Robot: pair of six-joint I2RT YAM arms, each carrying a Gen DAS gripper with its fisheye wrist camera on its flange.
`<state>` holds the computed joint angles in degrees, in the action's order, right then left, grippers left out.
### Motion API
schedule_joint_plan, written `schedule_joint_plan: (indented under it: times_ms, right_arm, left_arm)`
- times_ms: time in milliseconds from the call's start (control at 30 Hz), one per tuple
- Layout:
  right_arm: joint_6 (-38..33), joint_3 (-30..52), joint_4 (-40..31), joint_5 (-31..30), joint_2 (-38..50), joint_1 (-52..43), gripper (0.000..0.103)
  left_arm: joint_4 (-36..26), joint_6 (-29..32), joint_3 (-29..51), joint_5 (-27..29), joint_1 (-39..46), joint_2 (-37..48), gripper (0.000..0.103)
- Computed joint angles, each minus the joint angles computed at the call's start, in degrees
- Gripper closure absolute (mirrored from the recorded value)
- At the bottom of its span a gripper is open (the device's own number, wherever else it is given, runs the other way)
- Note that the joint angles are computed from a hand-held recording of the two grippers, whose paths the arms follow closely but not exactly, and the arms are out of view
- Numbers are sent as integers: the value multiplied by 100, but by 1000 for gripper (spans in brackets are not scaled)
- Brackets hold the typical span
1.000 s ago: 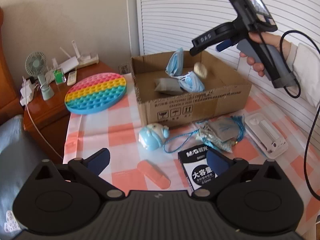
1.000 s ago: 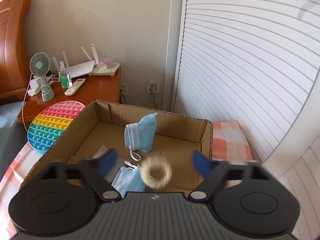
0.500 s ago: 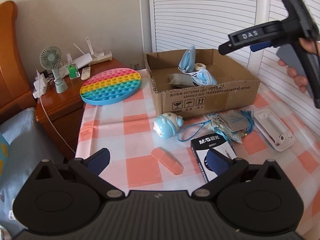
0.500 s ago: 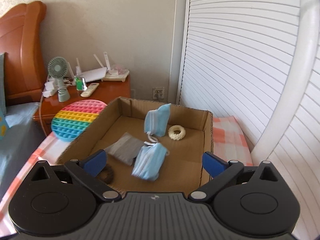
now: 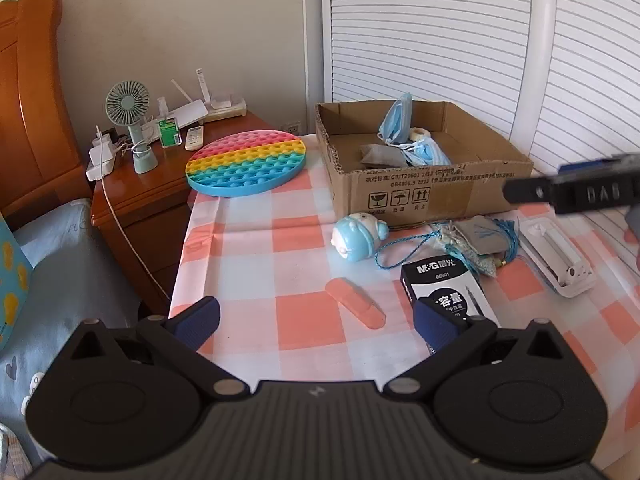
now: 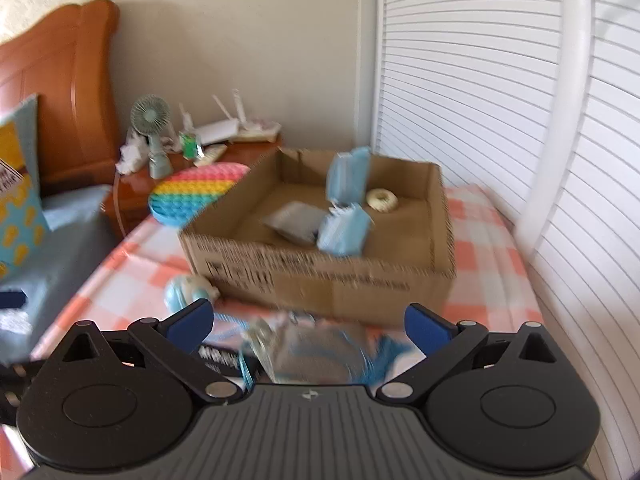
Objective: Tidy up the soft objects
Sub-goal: 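Move both tools back toward the remaining items beside the box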
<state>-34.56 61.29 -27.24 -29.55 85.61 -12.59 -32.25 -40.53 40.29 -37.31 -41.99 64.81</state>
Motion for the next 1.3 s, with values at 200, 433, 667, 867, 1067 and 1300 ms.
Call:
schedule_joint_plan:
  times_ms: [200, 433, 667, 867, 1067, 1300]
  right_arm:
    - [-211, -822, 183, 129, -696, -172, 0]
    - [-395, -1336, 83, -6, -1231, -393, 0]
    - [-626, -1570, 185, 106, -1274, -421, 0]
    - [-780, -1506, 246, 139, -947, -538, 0]
    - [-887, -1452, 473, 202, -671, -579, 0]
    - [-930, -1336, 543, 157, -431, -661, 0]
  left_arm:
    - [39, -108, -143, 86, 57, -30, 1]
    - [264, -174, -288, 341, 345, 240, 1]
    - [693, -118, -381, 703, 718, 676, 1]
    - [1069, 66, -290, 930, 993, 1011, 1]
    - [1316, 201, 94, 1168, 1320, 1604, 1]
    - [1637, 350, 570, 1082, 1517, 2450, 1]
